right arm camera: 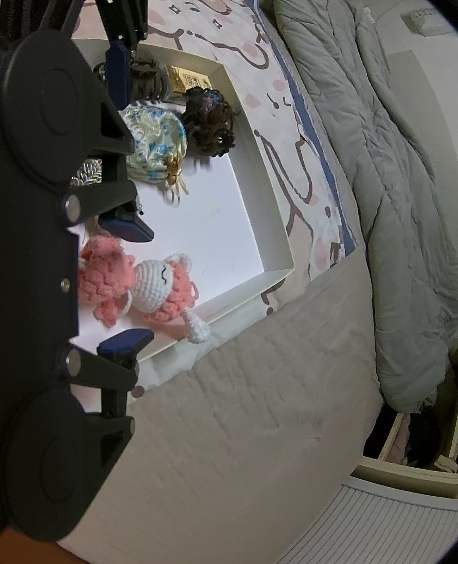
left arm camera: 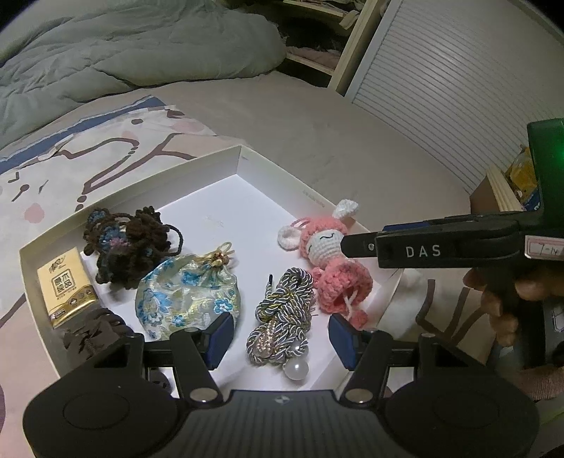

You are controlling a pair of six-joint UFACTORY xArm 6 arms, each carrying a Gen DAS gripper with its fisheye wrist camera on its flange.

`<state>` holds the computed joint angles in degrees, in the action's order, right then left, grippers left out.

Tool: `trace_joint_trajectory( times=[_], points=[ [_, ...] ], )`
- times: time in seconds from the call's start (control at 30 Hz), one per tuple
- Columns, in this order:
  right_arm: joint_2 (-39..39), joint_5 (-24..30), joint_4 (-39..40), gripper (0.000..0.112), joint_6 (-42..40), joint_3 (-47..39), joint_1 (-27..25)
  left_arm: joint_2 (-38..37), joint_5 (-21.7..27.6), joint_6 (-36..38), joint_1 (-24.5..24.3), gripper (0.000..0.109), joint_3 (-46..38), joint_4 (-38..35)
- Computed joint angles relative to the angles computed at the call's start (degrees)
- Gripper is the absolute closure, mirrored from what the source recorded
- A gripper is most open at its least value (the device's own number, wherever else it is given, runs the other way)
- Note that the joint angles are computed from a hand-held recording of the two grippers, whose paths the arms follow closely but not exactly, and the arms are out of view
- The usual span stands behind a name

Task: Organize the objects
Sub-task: 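Open both tools to drop the tassel and bunny into the box, then withdraw both tools from the box toward the yarn ball and bag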

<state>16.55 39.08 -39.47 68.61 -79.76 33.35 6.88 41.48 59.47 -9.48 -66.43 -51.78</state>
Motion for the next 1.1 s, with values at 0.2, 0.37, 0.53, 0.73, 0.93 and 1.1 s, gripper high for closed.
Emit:
trace_joint_trajectory(
  times=[0.2,0.37,0.53,0.73,0.93,1.1],
  points=[
    [-0.5,0.4,-0.5,0.057,0.8,-0.1,0.6,-1.1,0.0,-0.5,0.6,0.048,0.5,0.0],
    [-1.4,0.3,-1.4,0.054,1.8,0.2,1.2,-2.1,-0.3,-0.9,1.2,0.048,1.1,0.2],
    [-2.1,0.3,-2.1,0.051,2.8,0.5,1.9,-3.1,-0.7,-1.2,2.0,0.048,1.7,0.5],
    [-3.3,1.4,-4.1,0.039,3.9,0.8,3.0,-4.6,-2.3,-1.6,2.6,0.027,3.0,1.3],
    [-4.8,3.4,-6.6,0.032,5.1,1.5,4.3,-6.3,-3.8,-0.8,3.3,0.008,4.4,0.4],
    [-6.0,4.6,-8.3,0.026,6.7,2.2,5.2,-7.7,-5.2,-0.7,3.9,0.006,5.6,0.1]
  ],
)
